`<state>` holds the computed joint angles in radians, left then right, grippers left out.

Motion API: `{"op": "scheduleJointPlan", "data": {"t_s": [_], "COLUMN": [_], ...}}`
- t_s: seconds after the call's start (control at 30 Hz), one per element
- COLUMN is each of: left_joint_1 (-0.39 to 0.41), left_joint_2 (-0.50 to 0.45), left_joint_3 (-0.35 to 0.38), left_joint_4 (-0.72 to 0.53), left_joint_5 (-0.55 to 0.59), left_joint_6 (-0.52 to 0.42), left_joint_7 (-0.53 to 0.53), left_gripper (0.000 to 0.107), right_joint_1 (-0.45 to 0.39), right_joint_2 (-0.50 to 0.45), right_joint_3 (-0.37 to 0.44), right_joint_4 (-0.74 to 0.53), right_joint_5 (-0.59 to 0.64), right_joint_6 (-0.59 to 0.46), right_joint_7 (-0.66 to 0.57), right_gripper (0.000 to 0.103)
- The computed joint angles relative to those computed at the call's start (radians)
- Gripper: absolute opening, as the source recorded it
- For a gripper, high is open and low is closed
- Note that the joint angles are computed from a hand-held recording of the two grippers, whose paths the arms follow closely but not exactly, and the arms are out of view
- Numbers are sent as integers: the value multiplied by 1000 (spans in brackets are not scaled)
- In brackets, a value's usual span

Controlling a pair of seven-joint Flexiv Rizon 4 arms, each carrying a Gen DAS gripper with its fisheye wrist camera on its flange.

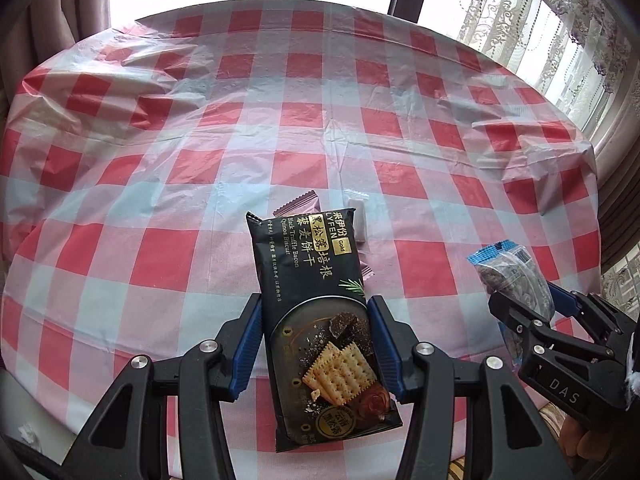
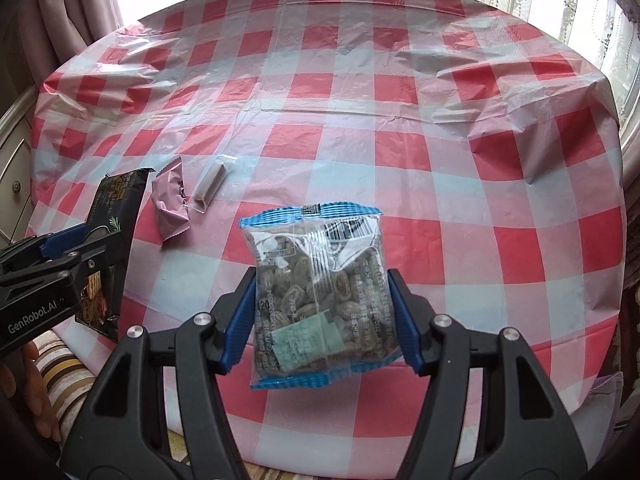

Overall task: Organize snacks
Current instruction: 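Carry both held packets over the white box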

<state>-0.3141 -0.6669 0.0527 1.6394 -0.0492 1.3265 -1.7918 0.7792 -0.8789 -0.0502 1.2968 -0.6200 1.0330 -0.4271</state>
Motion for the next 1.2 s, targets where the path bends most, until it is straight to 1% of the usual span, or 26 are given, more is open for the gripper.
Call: {"op": "scheduleJointPlan", "data": {"t_s": [0.1, 0.27, 0.53, 0.87, 1.2], "left_joint_1": [-22, -55, -105, -166, -221], "left_joint_2": [3, 5, 0, -14, -55], "left_joint_3": [3, 4, -7, -30, -77], "left_joint_4": [-13, -36, -76, -136, -214], "left_joint_5": [16, 43, 81, 118, 125], "left_joint_6": [-12, -33, -60, -107, -153], "left_joint_7": [4, 8, 20, 49, 122], "left_gripper": [53, 52, 52, 53, 53], "right_joint_1": [15, 25, 22, -41, -161], "right_joint_2": [43, 109, 224, 359, 492], "right_joint_3": [-31, -61, -95, -76, -3], "right_joint_4": [72, 185, 380, 585, 803], "right_joint_5": [-24, -82, -229, -456, -626], "right_joint_6": [34, 82, 148, 173, 162], "right_joint_7": [62, 171, 388, 665, 935], "right_gripper": [65, 65, 65, 65, 65]}}
